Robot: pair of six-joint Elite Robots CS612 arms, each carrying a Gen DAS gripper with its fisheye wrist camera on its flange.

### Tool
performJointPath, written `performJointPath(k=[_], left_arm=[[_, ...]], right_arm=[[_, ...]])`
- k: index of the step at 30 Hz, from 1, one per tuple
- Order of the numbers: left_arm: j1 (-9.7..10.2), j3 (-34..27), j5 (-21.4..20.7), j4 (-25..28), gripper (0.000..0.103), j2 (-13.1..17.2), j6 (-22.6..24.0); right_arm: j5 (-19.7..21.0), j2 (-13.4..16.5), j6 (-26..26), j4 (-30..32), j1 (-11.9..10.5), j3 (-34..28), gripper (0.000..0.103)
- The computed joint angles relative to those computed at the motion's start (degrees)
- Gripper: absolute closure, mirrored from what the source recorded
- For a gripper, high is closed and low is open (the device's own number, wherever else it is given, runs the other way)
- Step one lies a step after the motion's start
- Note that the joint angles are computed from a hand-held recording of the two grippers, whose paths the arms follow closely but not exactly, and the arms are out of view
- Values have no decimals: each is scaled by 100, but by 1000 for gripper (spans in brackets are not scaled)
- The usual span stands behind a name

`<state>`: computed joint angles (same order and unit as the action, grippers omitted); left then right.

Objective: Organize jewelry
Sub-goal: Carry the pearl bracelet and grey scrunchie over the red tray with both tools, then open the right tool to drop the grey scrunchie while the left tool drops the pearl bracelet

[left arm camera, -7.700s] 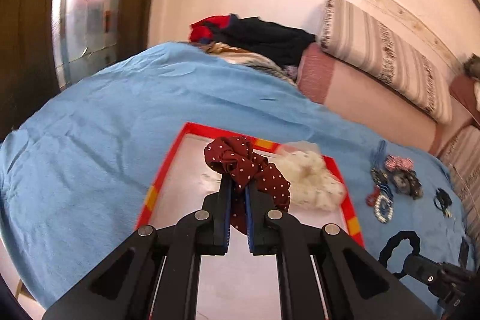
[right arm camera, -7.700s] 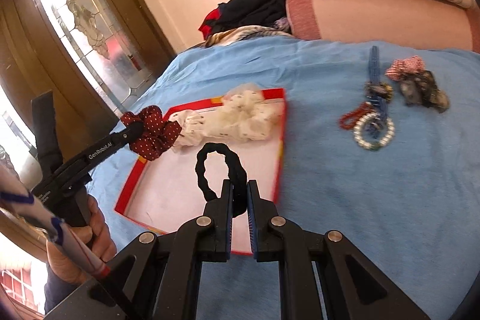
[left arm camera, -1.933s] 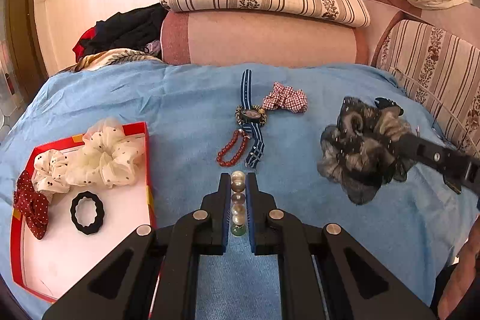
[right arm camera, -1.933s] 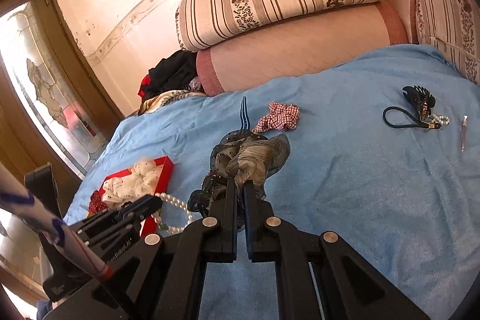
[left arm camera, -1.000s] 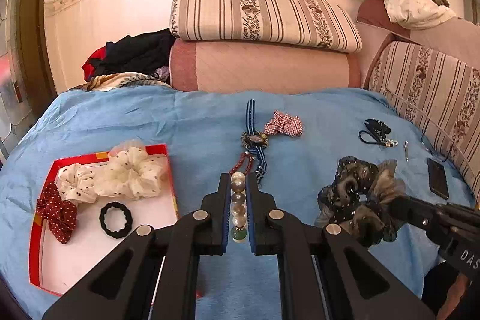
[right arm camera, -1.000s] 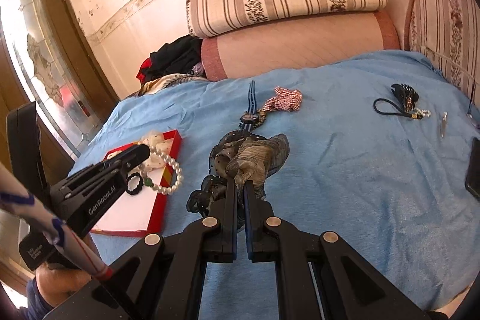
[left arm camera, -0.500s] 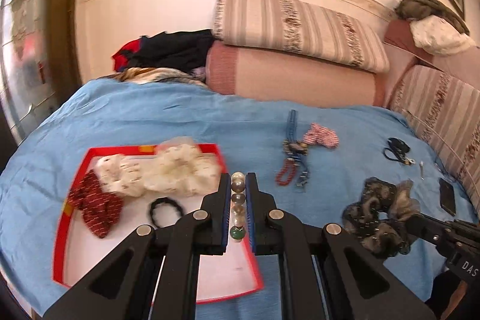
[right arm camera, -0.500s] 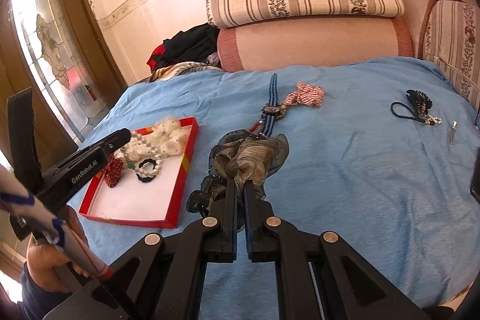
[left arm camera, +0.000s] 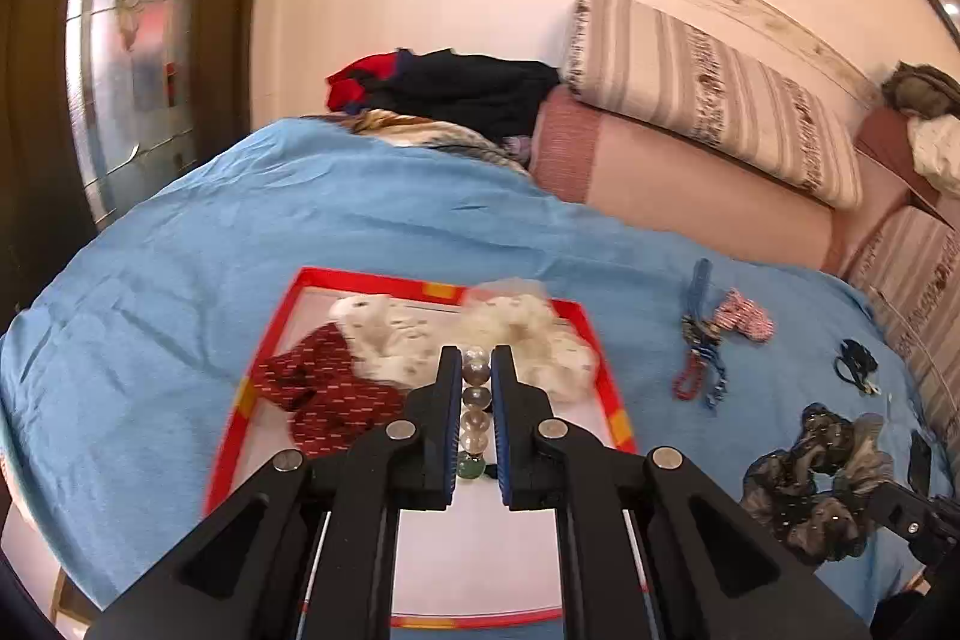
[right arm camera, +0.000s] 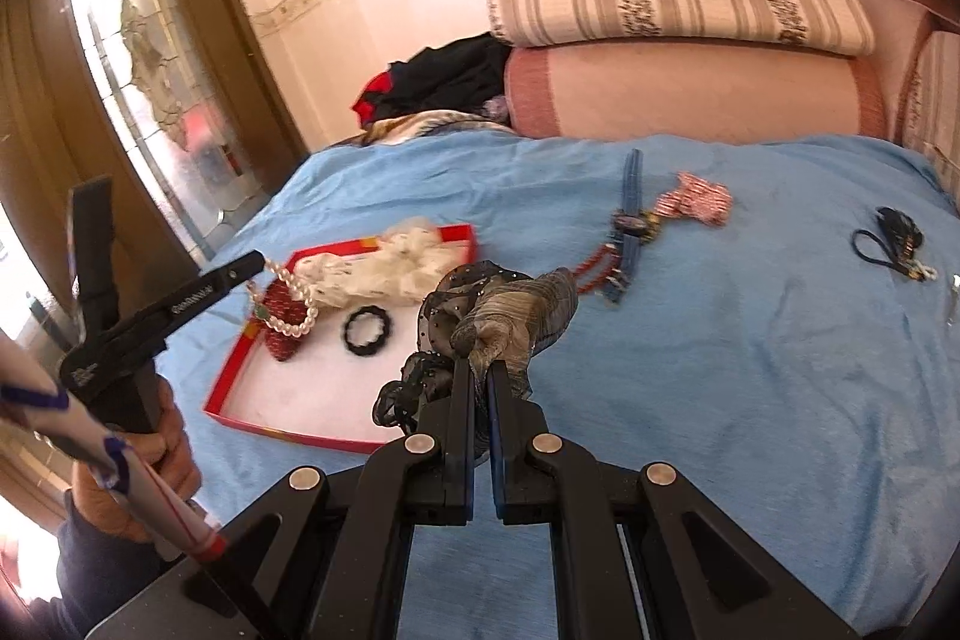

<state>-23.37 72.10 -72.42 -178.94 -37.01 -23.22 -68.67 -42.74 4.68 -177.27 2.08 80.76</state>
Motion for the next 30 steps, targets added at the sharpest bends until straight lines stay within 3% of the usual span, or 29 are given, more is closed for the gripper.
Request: performJointPath(k=[14,30], left_arm=[[115,18,99,400,94,35,-137],[110,-246,107,798,94,209,-34]], right_arm=[[634,494,-171,800,301,-938,98],[590,925,-81,1360,385,-1569,98]])
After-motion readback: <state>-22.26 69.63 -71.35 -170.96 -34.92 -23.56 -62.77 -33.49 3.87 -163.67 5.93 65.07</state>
